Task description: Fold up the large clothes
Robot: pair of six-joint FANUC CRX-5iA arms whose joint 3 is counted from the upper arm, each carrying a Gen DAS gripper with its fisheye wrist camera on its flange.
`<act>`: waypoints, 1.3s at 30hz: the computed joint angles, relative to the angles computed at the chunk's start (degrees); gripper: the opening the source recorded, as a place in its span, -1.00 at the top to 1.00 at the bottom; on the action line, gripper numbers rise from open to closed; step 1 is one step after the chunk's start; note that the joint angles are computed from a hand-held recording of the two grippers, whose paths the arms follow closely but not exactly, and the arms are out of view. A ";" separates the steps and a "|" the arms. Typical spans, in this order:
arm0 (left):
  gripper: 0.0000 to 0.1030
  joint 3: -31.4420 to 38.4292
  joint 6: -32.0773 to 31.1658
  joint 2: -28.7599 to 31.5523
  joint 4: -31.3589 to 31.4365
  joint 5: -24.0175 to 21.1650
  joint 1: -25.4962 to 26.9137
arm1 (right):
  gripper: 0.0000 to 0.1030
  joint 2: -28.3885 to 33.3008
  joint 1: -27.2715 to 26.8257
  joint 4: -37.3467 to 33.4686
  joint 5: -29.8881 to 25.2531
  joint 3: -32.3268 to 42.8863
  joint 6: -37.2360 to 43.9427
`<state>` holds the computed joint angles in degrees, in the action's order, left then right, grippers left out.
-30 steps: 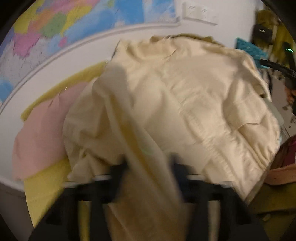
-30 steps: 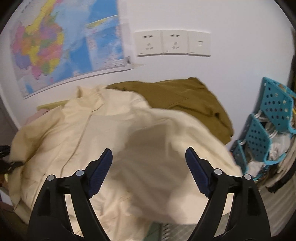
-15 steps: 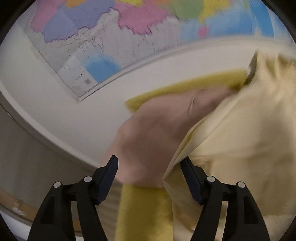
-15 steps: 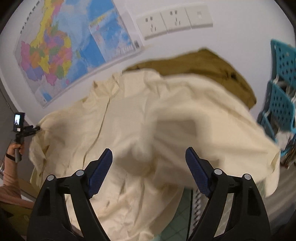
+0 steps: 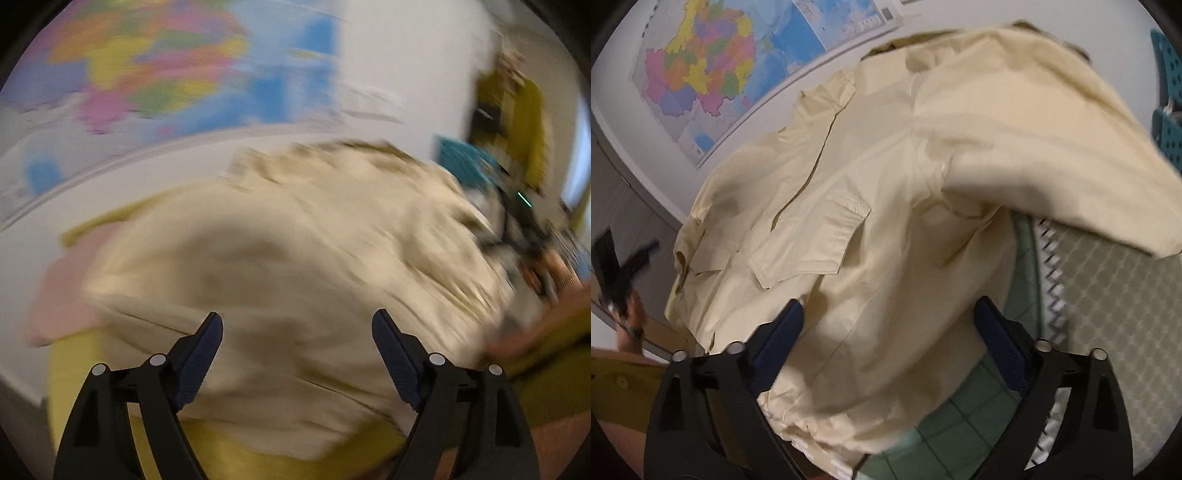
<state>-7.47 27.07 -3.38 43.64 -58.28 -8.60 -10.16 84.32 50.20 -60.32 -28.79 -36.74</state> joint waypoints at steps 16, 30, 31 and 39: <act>-0.48 0.45 0.52 2.42 -6.16 5.30 -8.63 | 0.93 -3.24 1.53 8.91 -9.25 -2.90 -12.17; -0.71 -2.31 -11.20 1.38 4.52 -5.57 -3.86 | -0.25 -5.53 5.42 3.84 -11.33 -4.48 -13.91; -0.71 -2.46 -11.72 1.33 6.97 -6.02 -3.31 | -0.30 -6.93 6.60 5.72 -12.10 -6.73 -18.92; -0.76 6.57 0.49 7.25 1.77 0.10 -8.90 | -0.35 -14.43 7.46 20.70 -15.97 -23.19 -56.88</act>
<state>-0.90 27.56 3.87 45.41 -58.18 -17.51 -24.59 91.78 70.90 -76.29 -51.98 -93.62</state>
